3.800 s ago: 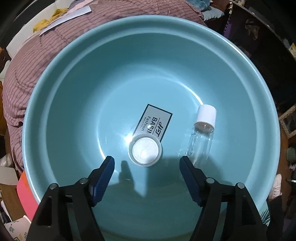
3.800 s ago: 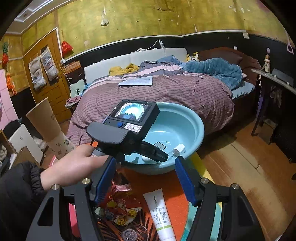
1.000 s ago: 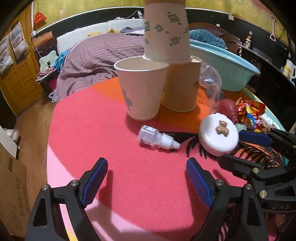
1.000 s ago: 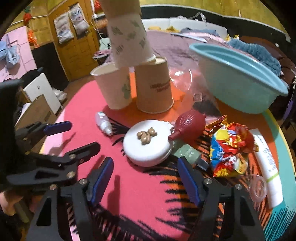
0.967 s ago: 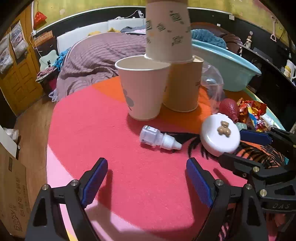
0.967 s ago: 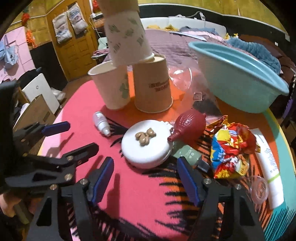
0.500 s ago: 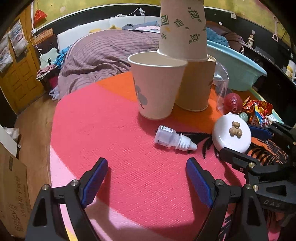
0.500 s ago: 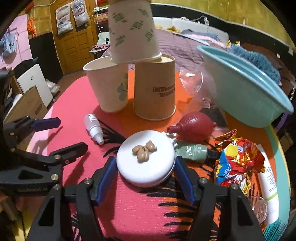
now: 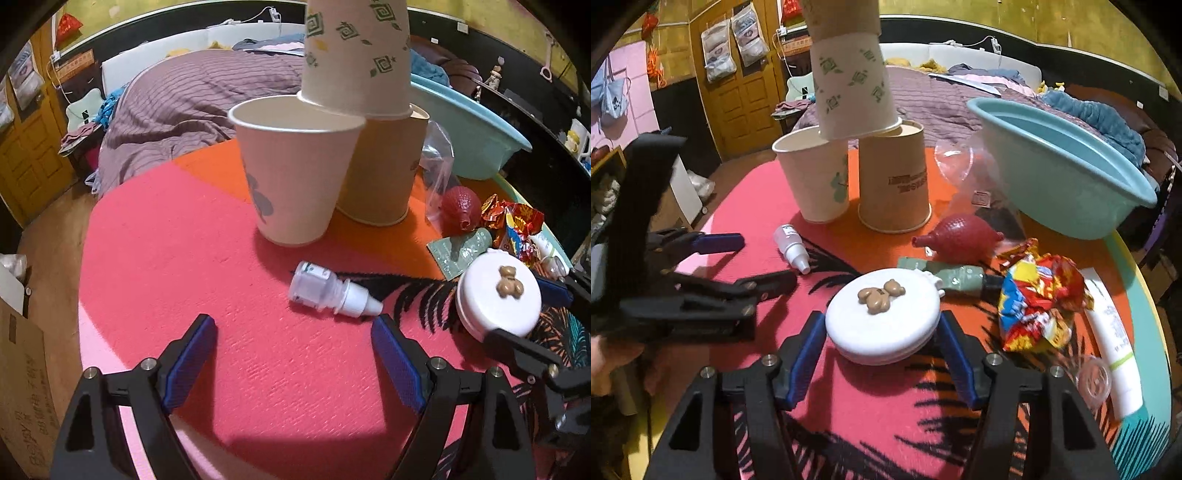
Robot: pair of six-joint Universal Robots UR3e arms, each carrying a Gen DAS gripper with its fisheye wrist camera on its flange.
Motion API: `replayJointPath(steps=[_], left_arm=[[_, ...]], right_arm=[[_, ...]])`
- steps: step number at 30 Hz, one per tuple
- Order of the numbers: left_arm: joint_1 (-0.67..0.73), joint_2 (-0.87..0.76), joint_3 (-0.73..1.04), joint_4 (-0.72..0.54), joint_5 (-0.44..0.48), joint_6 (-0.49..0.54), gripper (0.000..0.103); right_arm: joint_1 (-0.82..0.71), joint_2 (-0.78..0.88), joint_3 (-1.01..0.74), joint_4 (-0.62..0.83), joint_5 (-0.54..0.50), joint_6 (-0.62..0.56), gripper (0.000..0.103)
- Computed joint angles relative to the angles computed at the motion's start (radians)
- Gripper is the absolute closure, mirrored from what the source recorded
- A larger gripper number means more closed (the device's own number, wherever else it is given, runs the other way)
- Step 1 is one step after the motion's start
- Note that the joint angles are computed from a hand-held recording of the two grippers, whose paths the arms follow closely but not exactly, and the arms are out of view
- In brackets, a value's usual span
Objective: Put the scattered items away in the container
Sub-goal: 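Grasp the white bear-topped round box with the right gripper while the left grasps the dropper bottle, then carry the white round box over the basin with the right gripper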
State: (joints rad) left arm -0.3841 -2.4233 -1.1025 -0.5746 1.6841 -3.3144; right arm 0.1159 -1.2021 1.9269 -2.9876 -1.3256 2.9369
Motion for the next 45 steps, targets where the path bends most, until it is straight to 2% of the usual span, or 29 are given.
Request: replayJointPath(steps=[7, 11, 14, 16, 28, 32, 36, 45], left_arm=[[-0.026, -0.047, 0.102, -0.063, 0.008, 0.061, 0.013], [-0.004, -0.053, 0.110, -0.059, -0.050, 0.075, 0.014], [-0.004, -0.047, 0.098, -0.038, -0.046, 0.083, 0.028], [-0.003, -0.040, 0.089, -0.032, -0.048, 0.083, 0.044], [0.003, -0.021, 0.059, -0.017, -0.050, 0.067, 0.045], [-0.027, 0.017, 0.021, 0.009, 0.010, 0.060, 0.045], [-0.084, 0.037, 0.036, -0.014, 0.132, 0.027, 0.045], [-0.125, 0.050, 0.079, -0.055, 0.146, -0.026, 0.045]], right_arm=[[-0.034, -0.064, 0.092, -0.030, 0.037, -0.023, 0.037], [-0.030, -0.044, 0.080, -0.037, 0.038, -0.017, 0.037], [-0.036, -0.053, 0.089, -0.040, 0.041, -0.012, 0.037], [-0.038, -0.044, 0.077, -0.029, 0.040, -0.002, 0.037], [-0.040, -0.046, 0.072, -0.026, 0.046, 0.001, 0.037], [-0.049, -0.054, 0.074, -0.022, 0.062, 0.003, 0.037], [-0.057, -0.076, 0.091, -0.023, 0.076, 0.000, 0.037], [-0.096, -0.202, 0.167, -0.005, 0.097, -0.022, 0.037]])
